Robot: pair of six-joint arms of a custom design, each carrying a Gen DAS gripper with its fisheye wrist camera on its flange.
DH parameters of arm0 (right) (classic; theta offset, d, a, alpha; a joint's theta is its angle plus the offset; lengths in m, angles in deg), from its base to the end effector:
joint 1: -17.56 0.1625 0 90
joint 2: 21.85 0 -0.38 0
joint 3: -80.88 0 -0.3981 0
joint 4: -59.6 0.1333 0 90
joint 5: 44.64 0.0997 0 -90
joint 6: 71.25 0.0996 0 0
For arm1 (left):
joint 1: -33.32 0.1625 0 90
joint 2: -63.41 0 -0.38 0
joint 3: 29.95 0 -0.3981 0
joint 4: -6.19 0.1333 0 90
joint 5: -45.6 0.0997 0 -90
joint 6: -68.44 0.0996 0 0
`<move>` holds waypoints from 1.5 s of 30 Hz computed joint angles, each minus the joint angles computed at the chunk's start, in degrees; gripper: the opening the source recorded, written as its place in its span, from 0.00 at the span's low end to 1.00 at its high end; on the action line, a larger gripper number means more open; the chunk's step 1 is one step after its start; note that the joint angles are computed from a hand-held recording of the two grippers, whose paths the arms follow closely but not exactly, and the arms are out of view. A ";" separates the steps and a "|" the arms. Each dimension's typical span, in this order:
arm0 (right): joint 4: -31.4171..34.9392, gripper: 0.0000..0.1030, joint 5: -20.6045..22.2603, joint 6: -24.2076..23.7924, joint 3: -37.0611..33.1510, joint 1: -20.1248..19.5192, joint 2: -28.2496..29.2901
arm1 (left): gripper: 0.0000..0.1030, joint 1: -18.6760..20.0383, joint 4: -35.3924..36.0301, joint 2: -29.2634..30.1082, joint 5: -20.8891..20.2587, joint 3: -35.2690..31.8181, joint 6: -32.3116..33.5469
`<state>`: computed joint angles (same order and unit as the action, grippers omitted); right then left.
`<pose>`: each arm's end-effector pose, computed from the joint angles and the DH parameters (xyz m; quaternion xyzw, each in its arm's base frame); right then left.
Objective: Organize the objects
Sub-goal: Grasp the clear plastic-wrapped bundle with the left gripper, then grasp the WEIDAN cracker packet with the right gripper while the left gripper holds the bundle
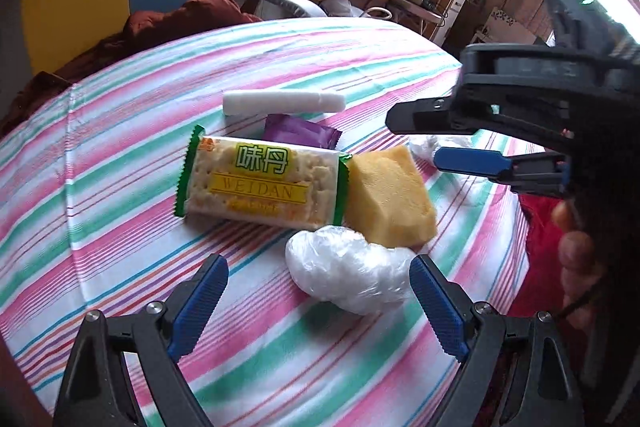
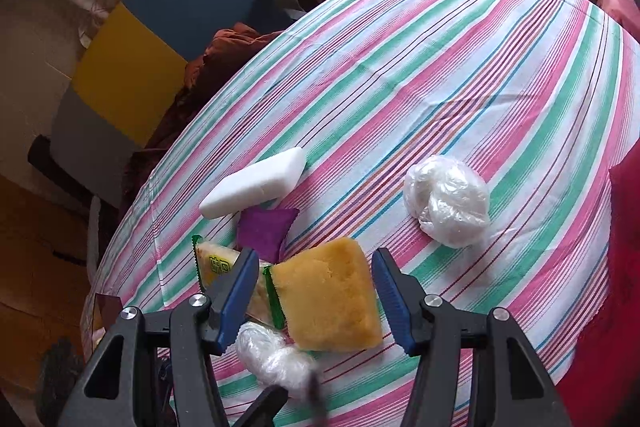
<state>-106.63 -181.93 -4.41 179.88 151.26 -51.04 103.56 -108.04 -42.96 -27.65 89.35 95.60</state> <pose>0.4412 -0.3747 -0.0818 -0.2054 -0.8915 0.3583 0.1860 0.0181 -0.4287 0.3640 0.3788 0.9089 -0.0878 0.1509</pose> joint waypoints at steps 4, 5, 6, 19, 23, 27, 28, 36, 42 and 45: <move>0.02 0.58 -0.59 0.50 0.15 0.01 -0.12 | 0.78 1.50 1.33 2.36 -1.96 -0.84 -0.56; 0.48 0.58 -0.76 0.88 0.15 0.00 -0.19 | 0.68 1.41 0.93 2.14 -2.02 -0.42 0.09; 0.88 0.58 -0.85 1.16 0.11 -0.04 -0.20 | 0.48 0.61 -0.57 0.99 -0.84 1.11 1.90; 5.58 0.58 2.01 -4.08 -3.88 -0.28 1.94 | 0.32 8.46 1.96 -6.59 -5.12 0.84 9.48; 8.03 0.58 2.95 -8.34 -7.01 0.06 3.77 | 0.32 10.79 4.24 -9.85 -5.87 0.52 11.14; 11.28 0.58 4.30 -14.95 -11.94 0.62 6.61 | 0.32 12.56 6.78 -12.33 -5.69 -0.33 12.48; 12.85 0.58 4.82 -16.77 -13.62 0.71 7.48 | 0.32 13.17 7.30 -12.48 -5.81 -0.76 13.09; 33.21 0.58 3.10 -26.91 -29.85 -0.68 15.97 | 0.33 15.32 8.13 -12.73 -6.79 -1.94 13.72; 36.45 0.62 2.84 -27.57 -31.37 -1.43 17.60 | 0.34 16.48 7.86 -11.73 -8.69 -2.46 13.48; 34.69 0.62 4.23 -28.78 -30.52 -1.54 17.20 | 0.37 16.69 7.47 -11.86 -9.18 -2.20 13.73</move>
